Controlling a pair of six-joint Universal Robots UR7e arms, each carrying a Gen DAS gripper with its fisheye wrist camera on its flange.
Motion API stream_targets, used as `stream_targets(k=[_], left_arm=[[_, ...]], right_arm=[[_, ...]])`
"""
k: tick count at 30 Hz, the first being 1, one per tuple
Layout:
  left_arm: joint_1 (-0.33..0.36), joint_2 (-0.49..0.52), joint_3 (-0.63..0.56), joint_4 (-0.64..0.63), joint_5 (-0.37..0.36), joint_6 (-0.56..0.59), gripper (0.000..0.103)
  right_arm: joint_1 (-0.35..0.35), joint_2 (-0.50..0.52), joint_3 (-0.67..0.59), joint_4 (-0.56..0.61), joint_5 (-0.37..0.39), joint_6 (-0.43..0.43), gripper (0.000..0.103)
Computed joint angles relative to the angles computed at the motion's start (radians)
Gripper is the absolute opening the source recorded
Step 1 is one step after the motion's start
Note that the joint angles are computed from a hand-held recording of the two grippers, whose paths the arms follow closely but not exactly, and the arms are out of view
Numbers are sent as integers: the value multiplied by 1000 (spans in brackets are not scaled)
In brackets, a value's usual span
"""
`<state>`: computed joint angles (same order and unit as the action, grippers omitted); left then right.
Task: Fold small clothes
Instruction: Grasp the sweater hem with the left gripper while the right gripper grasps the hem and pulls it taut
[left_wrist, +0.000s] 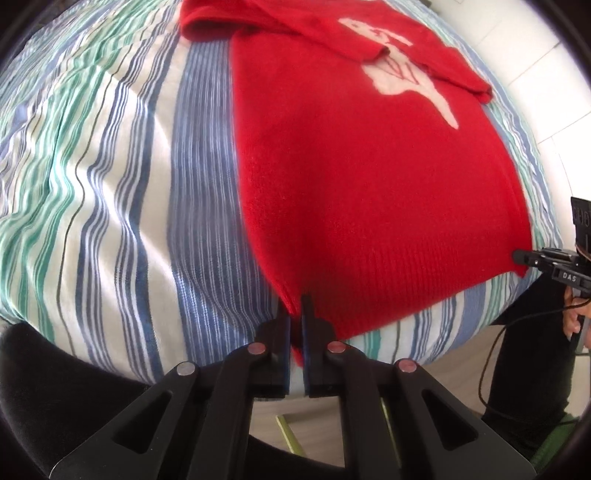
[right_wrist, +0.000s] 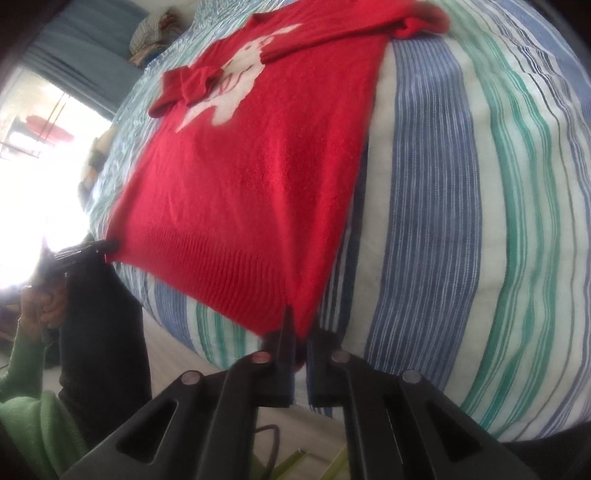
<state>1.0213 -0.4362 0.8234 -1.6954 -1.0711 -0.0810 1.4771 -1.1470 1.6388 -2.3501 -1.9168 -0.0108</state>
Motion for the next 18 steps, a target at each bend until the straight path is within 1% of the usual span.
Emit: stream_targets(k=[2, 3, 7, 11, 16, 18], left_arm=[[-4, 11, 7, -12, 28, 0, 3], [-6, 15, 8, -17, 38, 3, 3], [-4, 29, -4, -22, 35, -8, 3], [-3, 44, -22, -21, 35, -17, 4], [-3, 35, -3, -37, 43, -13, 5], [-2, 16, 33, -57, 43, -14, 5]], right_arm=[[4, 29, -8, -3, -35, 11, 4], [2, 37, -8, -12, -40, 14, 4], [-14, 41, 3, -57, -15, 37, 4], [-31, 8, 44, -91, 5, 45, 4], [-36, -6, 66, -115, 11, 55, 2], [-40, -10, 71, -121, 25, 67, 2]])
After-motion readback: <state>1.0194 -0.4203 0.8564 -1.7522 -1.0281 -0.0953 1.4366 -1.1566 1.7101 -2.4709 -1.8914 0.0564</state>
